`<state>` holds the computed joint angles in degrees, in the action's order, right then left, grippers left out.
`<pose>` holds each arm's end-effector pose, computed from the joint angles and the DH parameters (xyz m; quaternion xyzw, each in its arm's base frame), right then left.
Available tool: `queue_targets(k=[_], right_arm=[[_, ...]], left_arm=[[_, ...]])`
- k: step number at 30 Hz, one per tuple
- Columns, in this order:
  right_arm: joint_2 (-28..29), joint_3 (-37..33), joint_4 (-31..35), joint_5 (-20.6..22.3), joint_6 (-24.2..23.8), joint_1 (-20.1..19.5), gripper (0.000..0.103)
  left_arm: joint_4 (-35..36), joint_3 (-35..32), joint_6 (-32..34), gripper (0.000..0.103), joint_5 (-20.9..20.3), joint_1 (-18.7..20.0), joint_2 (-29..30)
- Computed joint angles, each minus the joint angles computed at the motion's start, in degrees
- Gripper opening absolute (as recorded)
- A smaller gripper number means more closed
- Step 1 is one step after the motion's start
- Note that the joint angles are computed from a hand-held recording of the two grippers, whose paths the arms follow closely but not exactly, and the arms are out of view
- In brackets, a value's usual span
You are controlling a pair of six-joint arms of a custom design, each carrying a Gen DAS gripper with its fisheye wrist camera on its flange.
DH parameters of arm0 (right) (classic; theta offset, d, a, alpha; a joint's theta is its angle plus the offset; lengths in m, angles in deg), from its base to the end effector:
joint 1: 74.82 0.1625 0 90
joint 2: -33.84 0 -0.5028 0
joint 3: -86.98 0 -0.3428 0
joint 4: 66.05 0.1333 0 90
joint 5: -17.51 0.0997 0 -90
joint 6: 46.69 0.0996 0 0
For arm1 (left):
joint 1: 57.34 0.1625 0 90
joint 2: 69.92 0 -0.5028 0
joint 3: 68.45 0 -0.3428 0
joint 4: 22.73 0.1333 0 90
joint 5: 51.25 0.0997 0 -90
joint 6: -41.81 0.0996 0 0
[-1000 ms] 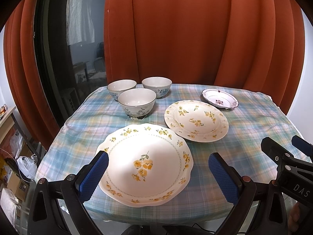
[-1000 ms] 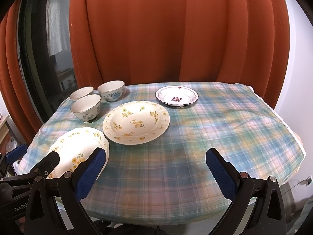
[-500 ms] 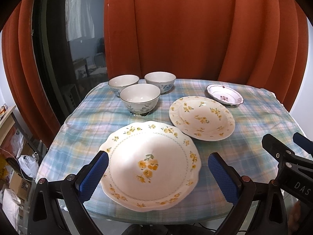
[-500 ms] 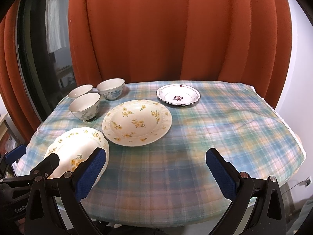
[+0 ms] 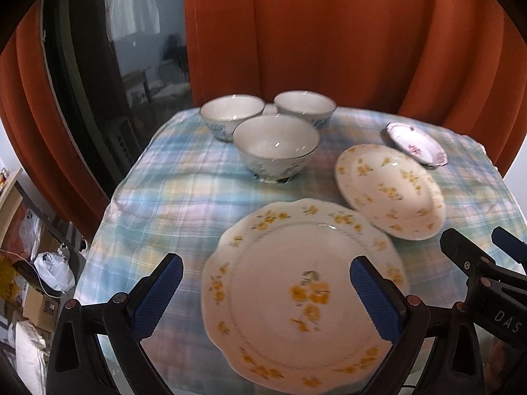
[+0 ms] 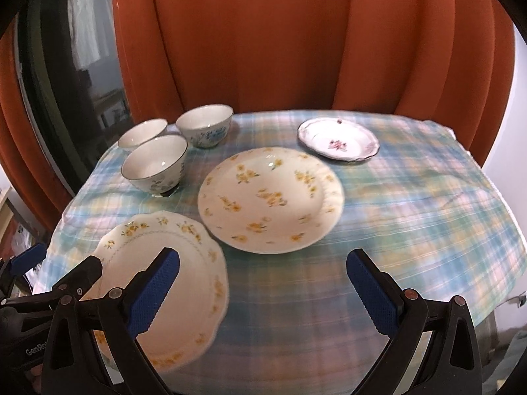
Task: Organize plates and bowls
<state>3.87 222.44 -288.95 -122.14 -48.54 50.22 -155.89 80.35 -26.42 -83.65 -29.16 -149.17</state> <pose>0.3124 -0.3455 0.0720 0.1846 -0.8679 0.3226 0.3295 -0.1434 -0.3235 0.2432 0.0621 0.8580 -0.3407 0.3794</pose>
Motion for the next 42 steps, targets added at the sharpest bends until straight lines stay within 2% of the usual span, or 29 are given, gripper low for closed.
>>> queue_targets(k=[7,11,19,22,26,33,37,42], right_arm=[[2.2,-5.7,13.4,-0.1,7.5,-0.7,0.097],[3.8,-8.1,20.3,0.3,12.4,-1.6,0.092],[6.1,-10.7,27.5,1.6,17.7,-3.0,0.081],[6.6,-12.1,31.1,0.5,19.3,-3.0,0.078],[6.2,-12.6,34.8,0.6,22.0,-3.8,0.074],[5.5,-13.0,37.8,0.8,24.6,-3.8,0.072],[4.3,-13.8,41.0,0.9,25.4,-3.0,0.072],[3.0,-14.0,40.3,0.1,24.0,-2.0,0.072]], left_arm=[[-8.6,-0.3,12.2,0.096,-3.2,9.0,1.0],[-14.9,0.1,18.7,0.089,-6.5,14.0,2.4],[-24.3,0.0,29.7,0.074,-11.8,20.1,5.3],[-26.0,-0.5,32.7,0.068,-13.2,21.1,6.0],[-27.2,-1.1,34.9,0.071,-14.4,21.8,6.7],[-22.9,-3.7,34.4,0.071,-15.4,22.7,6.2],[-20.0,-5.2,33.7,0.071,-15.0,21.7,4.7],[-19.2,-5.8,32.7,0.071,-13.3,19.2,3.9]])
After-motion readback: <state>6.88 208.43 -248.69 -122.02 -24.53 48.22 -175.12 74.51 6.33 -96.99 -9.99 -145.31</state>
